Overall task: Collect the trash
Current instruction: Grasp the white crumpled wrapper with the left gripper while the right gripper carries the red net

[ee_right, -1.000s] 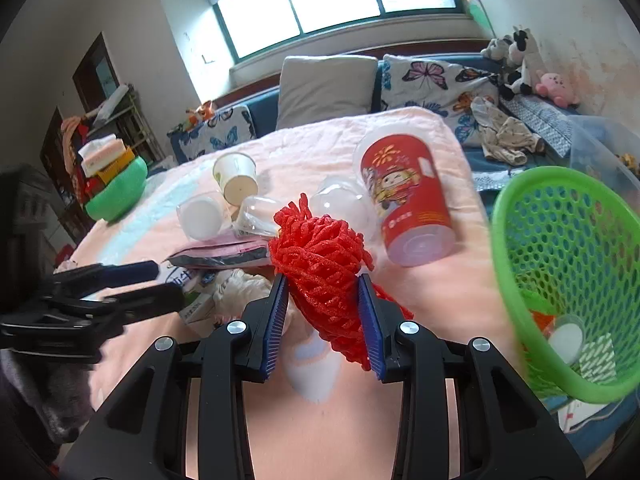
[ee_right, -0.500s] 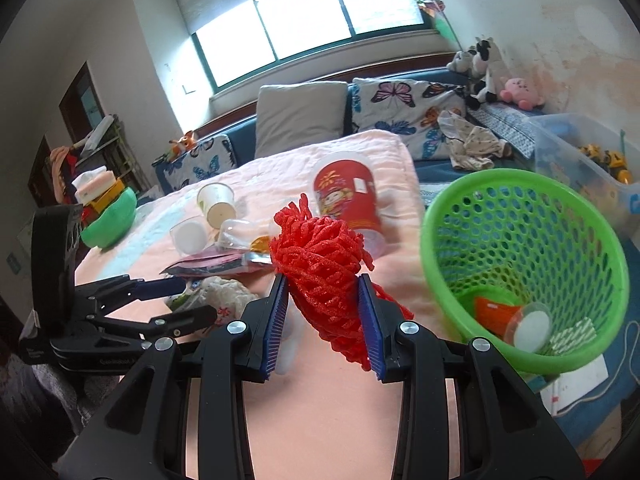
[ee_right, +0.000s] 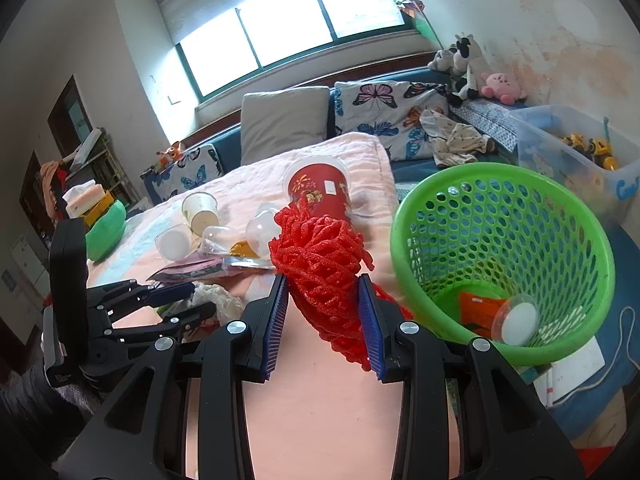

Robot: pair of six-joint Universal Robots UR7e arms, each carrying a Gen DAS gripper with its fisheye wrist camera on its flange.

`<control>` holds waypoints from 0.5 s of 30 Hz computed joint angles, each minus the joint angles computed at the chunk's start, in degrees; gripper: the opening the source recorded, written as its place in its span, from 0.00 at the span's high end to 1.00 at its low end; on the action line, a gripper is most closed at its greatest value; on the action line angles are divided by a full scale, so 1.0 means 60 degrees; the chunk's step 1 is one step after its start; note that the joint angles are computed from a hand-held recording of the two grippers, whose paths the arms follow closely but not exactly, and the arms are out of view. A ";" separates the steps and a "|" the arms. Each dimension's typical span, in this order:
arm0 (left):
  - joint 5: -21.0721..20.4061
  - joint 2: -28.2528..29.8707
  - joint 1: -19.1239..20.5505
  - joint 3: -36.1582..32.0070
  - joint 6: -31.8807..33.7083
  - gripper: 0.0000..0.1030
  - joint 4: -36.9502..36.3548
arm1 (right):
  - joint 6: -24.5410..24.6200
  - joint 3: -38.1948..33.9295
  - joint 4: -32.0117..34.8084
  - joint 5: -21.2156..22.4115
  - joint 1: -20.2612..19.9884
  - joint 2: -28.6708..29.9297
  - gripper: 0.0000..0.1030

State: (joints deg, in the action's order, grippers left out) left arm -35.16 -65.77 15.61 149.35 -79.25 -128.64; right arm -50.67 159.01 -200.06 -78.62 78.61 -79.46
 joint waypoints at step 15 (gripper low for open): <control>0.0033 0.0149 0.0015 -0.0191 0.1719 0.73 -0.2810 | 0.0173 -0.0279 0.0294 0.0212 -0.0678 -0.0947 0.65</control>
State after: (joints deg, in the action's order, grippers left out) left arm -34.96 -64.88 15.70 148.20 -68.93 -145.50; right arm -49.63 157.33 -198.30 -77.34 74.54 -85.14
